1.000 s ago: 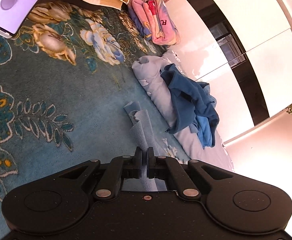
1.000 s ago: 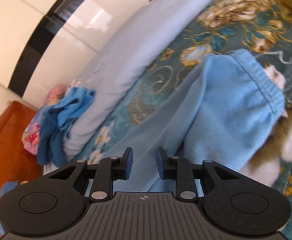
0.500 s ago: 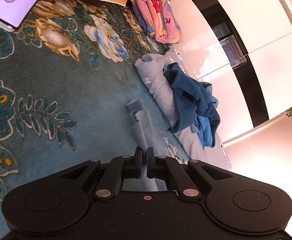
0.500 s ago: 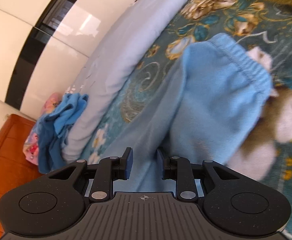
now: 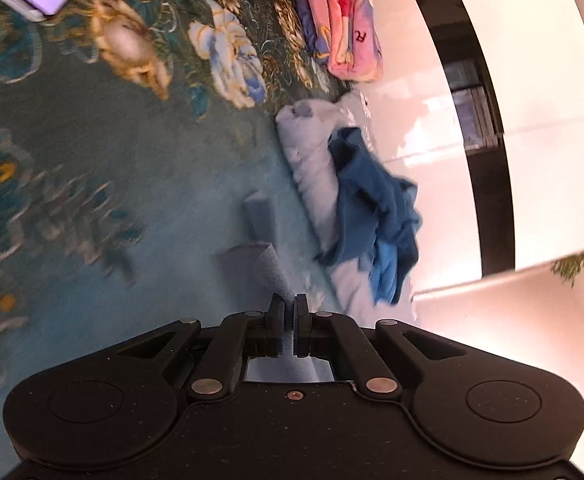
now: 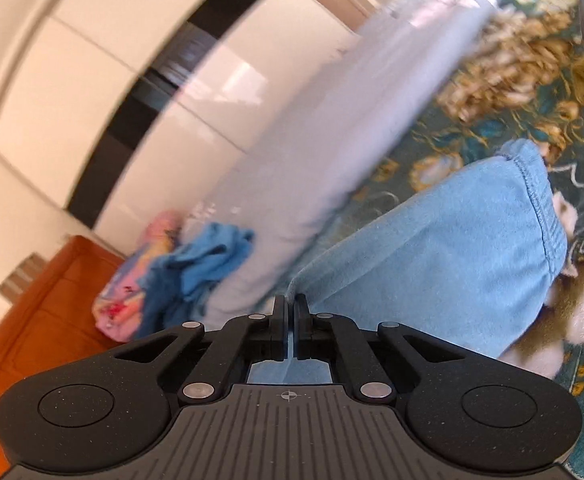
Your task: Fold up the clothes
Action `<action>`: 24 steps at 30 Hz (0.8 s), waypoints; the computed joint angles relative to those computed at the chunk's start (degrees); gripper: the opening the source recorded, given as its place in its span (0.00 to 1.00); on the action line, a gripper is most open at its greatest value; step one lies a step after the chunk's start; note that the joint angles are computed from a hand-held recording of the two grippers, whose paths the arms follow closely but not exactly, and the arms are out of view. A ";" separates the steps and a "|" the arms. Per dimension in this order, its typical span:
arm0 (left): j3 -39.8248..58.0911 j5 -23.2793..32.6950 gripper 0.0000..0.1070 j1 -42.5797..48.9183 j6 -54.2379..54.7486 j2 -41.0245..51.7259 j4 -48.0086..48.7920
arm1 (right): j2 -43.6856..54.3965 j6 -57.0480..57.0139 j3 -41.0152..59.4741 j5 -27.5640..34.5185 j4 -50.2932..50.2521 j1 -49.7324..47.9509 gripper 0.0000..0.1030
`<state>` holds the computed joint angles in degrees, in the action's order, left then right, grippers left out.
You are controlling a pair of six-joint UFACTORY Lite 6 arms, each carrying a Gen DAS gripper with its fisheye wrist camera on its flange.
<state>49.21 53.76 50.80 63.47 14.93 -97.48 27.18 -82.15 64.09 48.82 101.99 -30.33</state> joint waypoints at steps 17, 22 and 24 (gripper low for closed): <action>59.09 -25.37 0.12 -23.01 -28.60 42.22 15.09 | 34.47 35.22 50.07 -15.57 -29.32 12.07 0.11; 41.62 -24.87 0.30 -21.49 -6.47 30.20 0.48 | 25.50 16.27 37.64 -11.78 -16.61 9.52 0.31; 35.03 -24.14 0.38 -20.56 1.28 25.46 -5.14 | 20.09 8.43 30.45 -8.90 -10.92 7.43 0.34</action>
<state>84.24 29.62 30.23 64.75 40.40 -102.61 47.27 -73.72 94.54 39.92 91.07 -22.89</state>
